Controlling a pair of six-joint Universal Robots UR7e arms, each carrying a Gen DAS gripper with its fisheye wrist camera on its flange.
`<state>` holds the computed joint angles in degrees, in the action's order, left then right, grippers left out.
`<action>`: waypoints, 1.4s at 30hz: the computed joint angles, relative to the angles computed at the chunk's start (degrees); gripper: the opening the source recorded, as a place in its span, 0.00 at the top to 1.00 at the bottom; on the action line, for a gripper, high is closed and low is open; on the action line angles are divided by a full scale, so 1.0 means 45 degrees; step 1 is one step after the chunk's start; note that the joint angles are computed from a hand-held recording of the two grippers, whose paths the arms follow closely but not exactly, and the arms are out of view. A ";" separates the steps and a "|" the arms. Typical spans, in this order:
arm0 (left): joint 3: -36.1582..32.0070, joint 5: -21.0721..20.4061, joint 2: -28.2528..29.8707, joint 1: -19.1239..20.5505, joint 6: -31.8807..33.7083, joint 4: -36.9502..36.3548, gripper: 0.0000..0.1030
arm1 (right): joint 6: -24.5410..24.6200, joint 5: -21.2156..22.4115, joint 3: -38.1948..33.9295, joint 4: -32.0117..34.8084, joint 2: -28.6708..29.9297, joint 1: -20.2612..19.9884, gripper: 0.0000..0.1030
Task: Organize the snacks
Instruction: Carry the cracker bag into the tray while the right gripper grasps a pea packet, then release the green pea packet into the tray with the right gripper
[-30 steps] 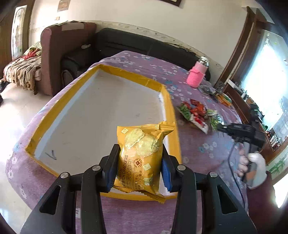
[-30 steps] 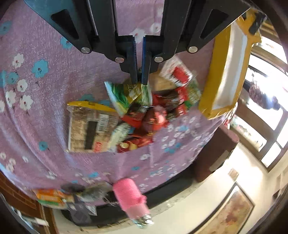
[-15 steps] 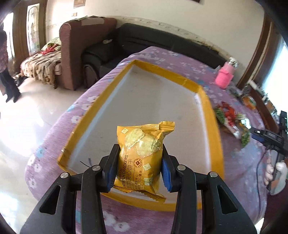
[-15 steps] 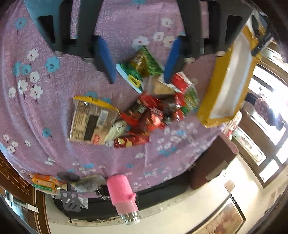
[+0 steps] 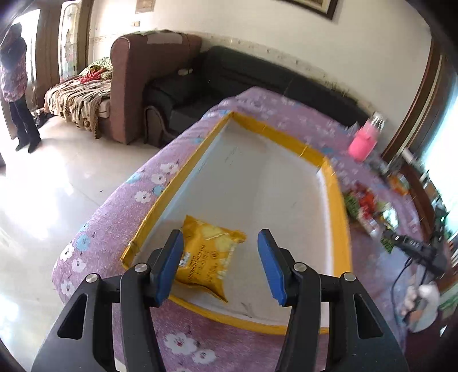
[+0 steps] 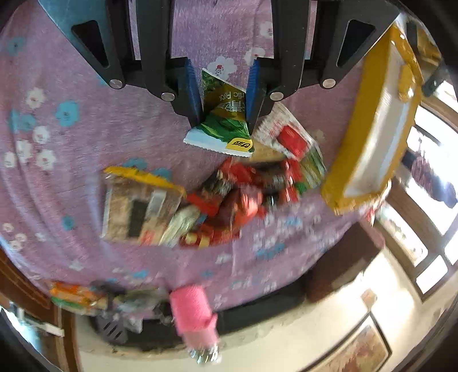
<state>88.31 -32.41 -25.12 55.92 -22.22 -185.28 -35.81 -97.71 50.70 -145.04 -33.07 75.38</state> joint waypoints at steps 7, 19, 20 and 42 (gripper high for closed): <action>0.1090 0.0085 -0.0023 -0.0838 0.1925 -0.4594 0.40 | -0.1601 0.2275 0.3077 0.0666 -0.2097 0.0761 0.73; 0.2682 -0.0012 -0.0589 -0.0714 0.1773 -0.6852 0.39 | -0.3088 0.0501 0.4451 0.2253 -0.0556 0.2358 0.69; 0.2732 -0.0028 -0.0607 -0.0675 0.1695 -0.6866 0.39 | -0.3086 0.0407 0.4459 0.2208 -0.0462 0.2388 0.69; 0.2315 -0.2528 -0.1367 -0.2957 0.3472 -0.6337 0.29 | -0.2940 0.4018 0.6065 -0.0205 -0.5876 0.0894 0.55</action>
<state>98.73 -43.78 -31.27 42.62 -6.60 -213.79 -49.04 -79.63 77.99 -145.96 -59.51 79.41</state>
